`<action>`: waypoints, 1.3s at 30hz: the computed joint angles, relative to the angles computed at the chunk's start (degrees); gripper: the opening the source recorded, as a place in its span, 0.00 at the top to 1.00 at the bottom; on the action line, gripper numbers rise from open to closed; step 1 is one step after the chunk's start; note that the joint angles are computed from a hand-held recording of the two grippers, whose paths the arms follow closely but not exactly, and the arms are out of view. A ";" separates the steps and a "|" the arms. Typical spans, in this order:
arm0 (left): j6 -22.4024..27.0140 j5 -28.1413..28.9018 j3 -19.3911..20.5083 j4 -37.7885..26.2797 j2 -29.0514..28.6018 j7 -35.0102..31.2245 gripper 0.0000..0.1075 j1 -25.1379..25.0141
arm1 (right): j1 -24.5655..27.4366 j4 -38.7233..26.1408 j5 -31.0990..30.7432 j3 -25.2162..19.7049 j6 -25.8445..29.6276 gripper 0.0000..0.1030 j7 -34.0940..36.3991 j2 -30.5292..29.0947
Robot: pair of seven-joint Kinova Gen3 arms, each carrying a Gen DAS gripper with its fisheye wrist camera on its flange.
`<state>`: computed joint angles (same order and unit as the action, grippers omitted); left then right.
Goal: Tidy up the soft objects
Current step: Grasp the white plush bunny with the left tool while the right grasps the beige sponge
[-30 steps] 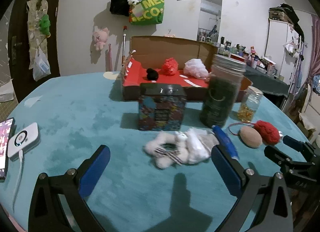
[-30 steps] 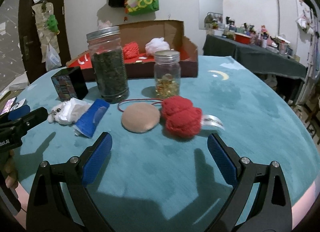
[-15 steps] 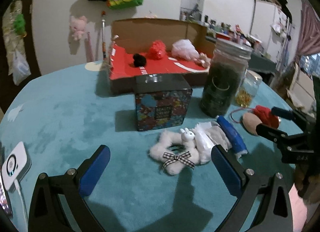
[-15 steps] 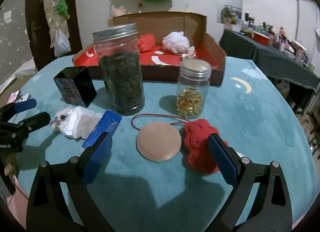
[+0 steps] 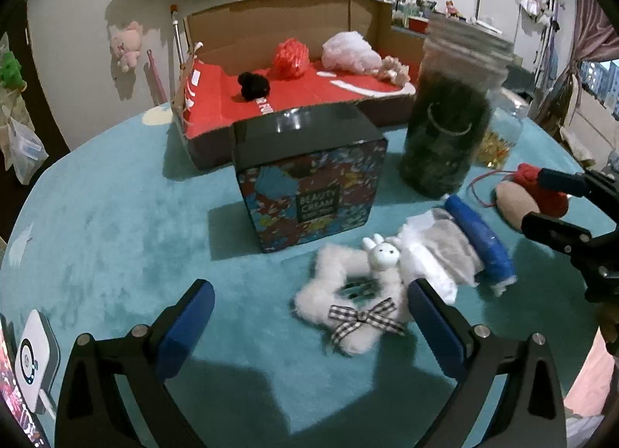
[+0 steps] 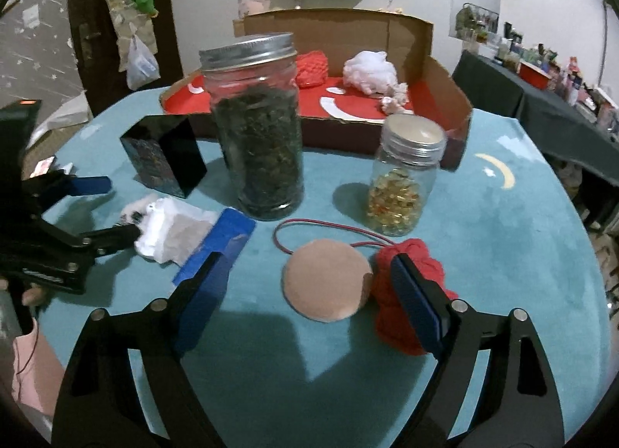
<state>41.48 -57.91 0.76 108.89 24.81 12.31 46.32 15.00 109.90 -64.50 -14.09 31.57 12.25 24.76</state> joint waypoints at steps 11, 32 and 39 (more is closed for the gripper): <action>3.10 0.70 0.98 -1.60 0.47 -4.20 0.05 -0.31 | -1.71 -4.45 7.47 2.08 6.73 0.17 -10.10 2.29; -4.56 2.08 -2.05 -0.25 0.16 -4.99 0.21 -1.10 | 0.47 -5.61 16.87 -2.67 -0.13 0.29 -16.56 3.02; -5.93 -1.61 -2.57 0.68 -0.89 -0.60 0.54 0.88 | 0.56 -8.74 19.28 -1.65 3.65 0.69 -21.41 5.19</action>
